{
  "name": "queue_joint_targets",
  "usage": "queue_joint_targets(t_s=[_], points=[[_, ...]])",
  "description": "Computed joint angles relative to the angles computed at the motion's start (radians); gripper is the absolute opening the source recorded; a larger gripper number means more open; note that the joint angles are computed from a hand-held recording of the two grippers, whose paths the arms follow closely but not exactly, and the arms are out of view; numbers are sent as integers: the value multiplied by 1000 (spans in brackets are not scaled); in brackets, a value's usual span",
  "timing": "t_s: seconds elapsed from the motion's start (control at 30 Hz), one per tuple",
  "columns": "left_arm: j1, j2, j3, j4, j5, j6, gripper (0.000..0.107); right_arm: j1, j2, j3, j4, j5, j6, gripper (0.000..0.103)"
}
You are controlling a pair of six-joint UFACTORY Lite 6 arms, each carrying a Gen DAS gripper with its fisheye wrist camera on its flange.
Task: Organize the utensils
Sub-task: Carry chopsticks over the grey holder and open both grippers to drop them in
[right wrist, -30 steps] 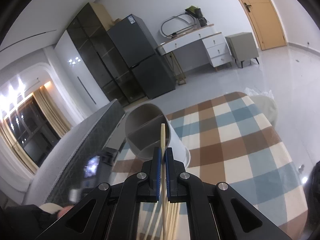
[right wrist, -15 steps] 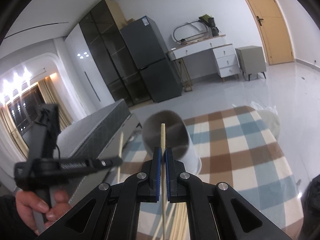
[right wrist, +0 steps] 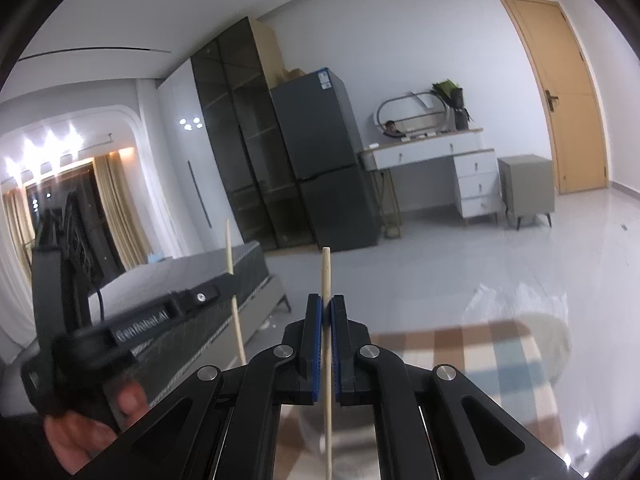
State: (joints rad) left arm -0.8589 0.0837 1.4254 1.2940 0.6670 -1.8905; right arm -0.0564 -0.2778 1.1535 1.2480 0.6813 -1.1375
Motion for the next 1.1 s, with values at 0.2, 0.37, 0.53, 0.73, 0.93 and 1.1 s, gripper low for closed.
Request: queue_joint_targets(t_s=[0.2,0.37,0.53,0.73,0.93,1.1], points=[[122,119,24,235,-95,-154,1,80,230,195,77,-89,-67,4],[174,145,-14,383,-181,-298,1,104,339,244,217,-128,-210,4],[167,159,-22,424,-185,-317,1,122,371,203,348,-147,-387,4],[163,173,-34,463,-208,-336,1,135,367,136,408,-152,-484,4],[135,162,-49,395,-183,-259,1,112,354,84,385,-124,-479,4],[109,124,-74,341,-176,-178,1,98,327,54,337,-108,-460,4]])
